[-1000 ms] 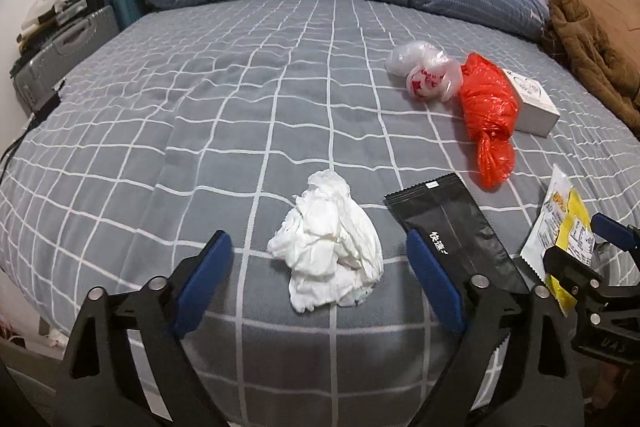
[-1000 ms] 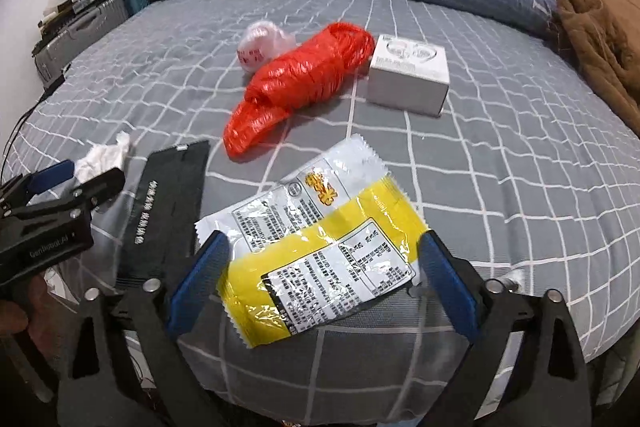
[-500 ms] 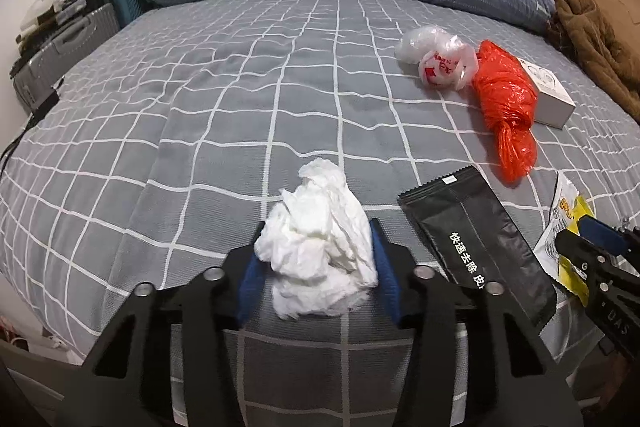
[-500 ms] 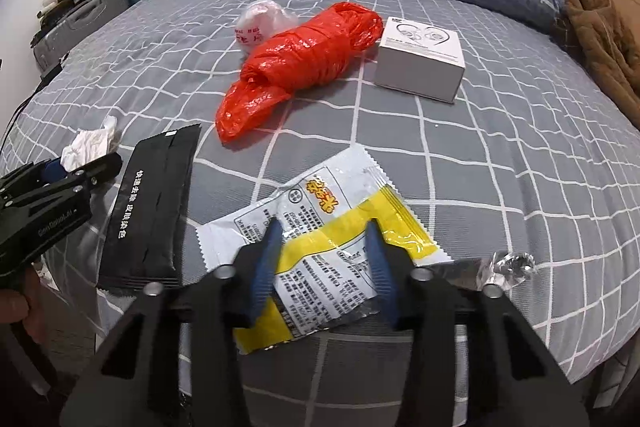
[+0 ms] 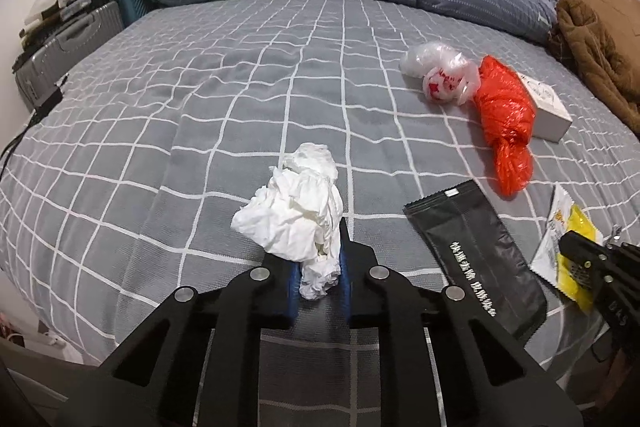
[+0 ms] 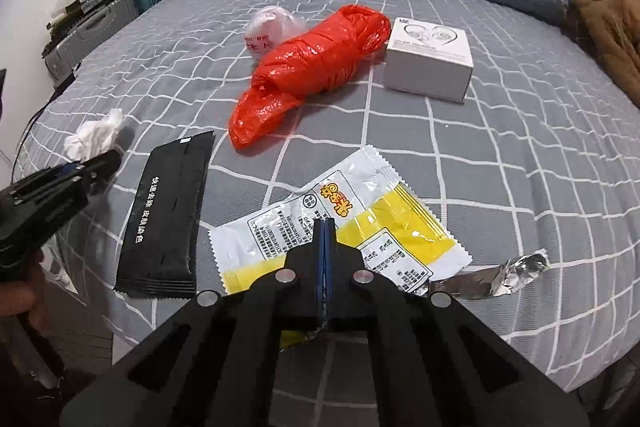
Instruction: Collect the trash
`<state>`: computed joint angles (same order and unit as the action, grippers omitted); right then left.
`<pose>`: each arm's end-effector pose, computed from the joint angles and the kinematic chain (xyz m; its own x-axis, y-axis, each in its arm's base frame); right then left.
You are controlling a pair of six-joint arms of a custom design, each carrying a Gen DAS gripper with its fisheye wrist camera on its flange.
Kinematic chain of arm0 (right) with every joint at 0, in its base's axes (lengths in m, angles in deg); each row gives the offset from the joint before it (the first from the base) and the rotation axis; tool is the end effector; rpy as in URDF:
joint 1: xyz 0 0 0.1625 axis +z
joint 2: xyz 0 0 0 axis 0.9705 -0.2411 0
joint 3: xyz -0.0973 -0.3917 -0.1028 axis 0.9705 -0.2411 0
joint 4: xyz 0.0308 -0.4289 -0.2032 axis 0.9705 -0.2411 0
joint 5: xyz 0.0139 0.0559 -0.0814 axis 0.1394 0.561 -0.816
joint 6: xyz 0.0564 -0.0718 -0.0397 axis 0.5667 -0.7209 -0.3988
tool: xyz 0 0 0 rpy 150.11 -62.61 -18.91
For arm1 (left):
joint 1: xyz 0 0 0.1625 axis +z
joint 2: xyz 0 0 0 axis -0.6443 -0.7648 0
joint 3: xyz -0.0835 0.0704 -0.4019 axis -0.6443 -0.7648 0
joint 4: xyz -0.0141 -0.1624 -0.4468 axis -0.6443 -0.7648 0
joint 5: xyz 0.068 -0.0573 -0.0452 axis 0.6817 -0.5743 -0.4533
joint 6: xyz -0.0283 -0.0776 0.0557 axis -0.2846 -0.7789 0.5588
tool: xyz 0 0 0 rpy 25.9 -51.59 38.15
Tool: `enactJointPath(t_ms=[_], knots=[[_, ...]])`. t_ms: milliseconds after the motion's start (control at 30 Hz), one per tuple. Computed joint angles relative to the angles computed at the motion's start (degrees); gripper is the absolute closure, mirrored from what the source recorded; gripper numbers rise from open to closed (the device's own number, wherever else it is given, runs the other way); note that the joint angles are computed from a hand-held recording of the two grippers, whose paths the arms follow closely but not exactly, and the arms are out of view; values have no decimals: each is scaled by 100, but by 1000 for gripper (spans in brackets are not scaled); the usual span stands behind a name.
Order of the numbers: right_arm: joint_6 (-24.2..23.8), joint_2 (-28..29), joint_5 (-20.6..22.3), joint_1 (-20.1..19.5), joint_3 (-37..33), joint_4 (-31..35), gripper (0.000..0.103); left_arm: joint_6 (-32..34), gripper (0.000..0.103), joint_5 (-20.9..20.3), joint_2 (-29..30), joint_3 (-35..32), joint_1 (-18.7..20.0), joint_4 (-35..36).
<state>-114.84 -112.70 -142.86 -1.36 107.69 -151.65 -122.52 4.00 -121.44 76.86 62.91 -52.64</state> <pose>-0.0189 -0.5136 0.3758 -0.5781 -0.6190 0.5316 -0.7626 0.6416 -0.0821 -0.4160 -0.4081 -0.0333 -0.6196 -0.4567 -0.6384 0.2198 0.6798 -0.6997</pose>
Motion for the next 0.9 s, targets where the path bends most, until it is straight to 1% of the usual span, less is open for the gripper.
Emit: enactJointPath(t_ms=[133, 200, 267, 300, 333, 367, 400, 433, 467, 500, 633, 700, 800, 867, 900], knots=[[53, -20, 42, -1, -52, 93, 103, 107, 89, 12, -5, -8, -42, -94], [19, -53, 69, 1, -30, -38, 103, 147, 89, 9, -14, 12, -49, -162], [37, -40, 77, 1, -54, -116, 100, 183, 89, -26, -30, 48, -41, -255], [88, -35, 97, -8, -89, -73, 83, 193, 89, -36, -35, 61, -38, -283], [169, -29, 128, -20, -95, -132, 56, 197, 89, -41, -30, 63, -36, -291], [250, -40, 214, -44, -83, -227, 48, 223, 89, -46, -30, 69, -28, -315], [301, -45, 293, -66, -96, -229, 42, 250, 89, -50, -24, 70, -25, -341], [326, -30, 286, -57, -111, -209, 40, 258, 89, -48, -12, 61, -24, -340], [318, -1, 244, -41, -117, -208, 37, 267, 89, -49, 7, 41, -21, -328], [296, 22, 213, -27, -97, -263, 31, 283, 89, -53, 17, 37, -18, -335], [92, 98, -22, 3, 95, -688, 15, 353, 89, -73, 45, 39, -3, -424], [56, 136, -33, -19, 126, -763, 14, 367, 89, -74, 44, 47, -4, -445], [107, 230, -123, -27, 52, -655, 16, 402, 89, -74, 42, 67, 3, -504], [125, 259, -136, -26, 24, -633, 20, 408, 89, -75, 46, 74, 3, -515], [143, 273, -145, -26, 12, -646, 25, 413, 89, -74, 48, 76, 4, -520]])
